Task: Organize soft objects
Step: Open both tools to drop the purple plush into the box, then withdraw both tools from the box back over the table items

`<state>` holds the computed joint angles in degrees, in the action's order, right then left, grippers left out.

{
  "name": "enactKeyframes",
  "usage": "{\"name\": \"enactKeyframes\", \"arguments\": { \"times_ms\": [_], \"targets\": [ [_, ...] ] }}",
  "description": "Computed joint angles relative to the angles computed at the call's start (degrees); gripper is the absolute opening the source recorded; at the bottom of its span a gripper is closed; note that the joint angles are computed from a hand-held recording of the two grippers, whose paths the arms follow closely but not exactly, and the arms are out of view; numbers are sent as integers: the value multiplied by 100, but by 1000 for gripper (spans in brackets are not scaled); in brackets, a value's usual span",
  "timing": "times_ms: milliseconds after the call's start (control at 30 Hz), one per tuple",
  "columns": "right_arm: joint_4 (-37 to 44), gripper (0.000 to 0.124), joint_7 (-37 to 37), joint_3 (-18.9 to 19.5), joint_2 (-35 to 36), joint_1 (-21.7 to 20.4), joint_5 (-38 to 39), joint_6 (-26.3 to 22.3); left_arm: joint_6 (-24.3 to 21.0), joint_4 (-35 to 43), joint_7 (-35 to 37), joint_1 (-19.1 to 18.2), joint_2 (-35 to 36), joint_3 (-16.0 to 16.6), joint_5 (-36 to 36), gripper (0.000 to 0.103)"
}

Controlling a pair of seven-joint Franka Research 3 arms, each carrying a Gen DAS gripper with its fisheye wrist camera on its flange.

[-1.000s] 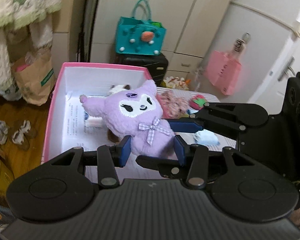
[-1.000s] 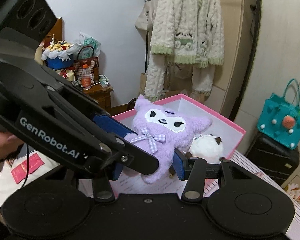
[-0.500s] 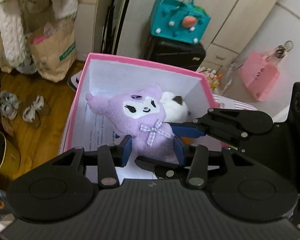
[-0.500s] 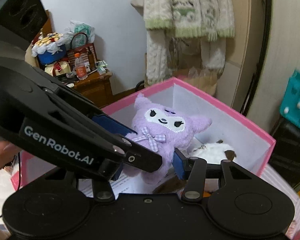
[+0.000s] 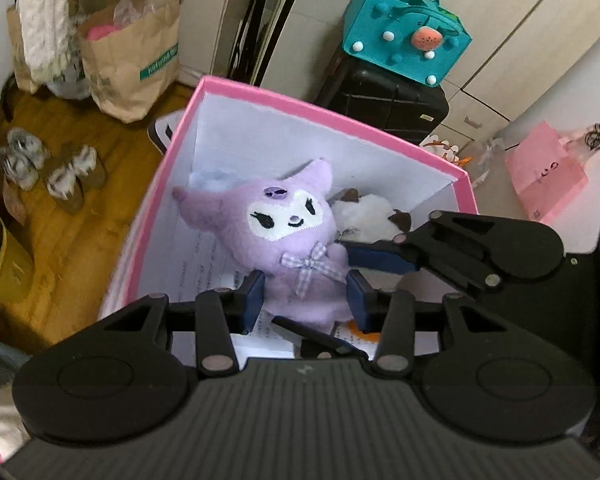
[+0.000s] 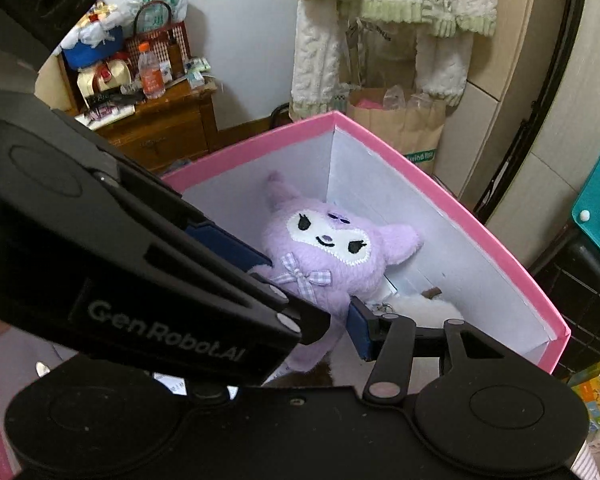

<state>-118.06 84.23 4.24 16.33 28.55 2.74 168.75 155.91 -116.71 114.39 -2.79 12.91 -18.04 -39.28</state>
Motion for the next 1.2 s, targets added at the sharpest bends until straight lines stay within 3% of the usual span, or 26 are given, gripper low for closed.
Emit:
{"name": "enactKeyframes", "arguments": {
  "times_ms": [100,200,333,500,600,767,933,1200],
  "targets": [
    [-17,62,544,-487,-57,440,-833,-162,37,-18,-36,6,59,-14,-38,43],
    [-263,65,768,-465,-271,416,-1074,-71,193,-139,-19,25,-2,-75,-221,43],
    [-774,65,1301,-517,-663,433,-1543,275,435,-416,186,-29,-232,-98,-318,51],
    [-1394,65,1883,-396,-1171,297,-2062,604,271,-832,711,-101,-741,31,-678,58],
    [-1766,65,1823,-95,-1451,72,-1769,780,312,-1169,910,-302,-1127,218,-746,61],
    [-2091,65,2808,254,-1835,-273,-2758,853,583,-1763,1124,-703,-1781,496,-512,62],
    [-2305,65,3468,852,-2314,-772,-3299,741,699,-2289,1240,-1099,-2501,753,-198,63],
    [-2883,65,3034,1245,-3301,-780,-2396,605,714,-3034,1230,-1795,-3655,1299,132,69]
  ]
}}
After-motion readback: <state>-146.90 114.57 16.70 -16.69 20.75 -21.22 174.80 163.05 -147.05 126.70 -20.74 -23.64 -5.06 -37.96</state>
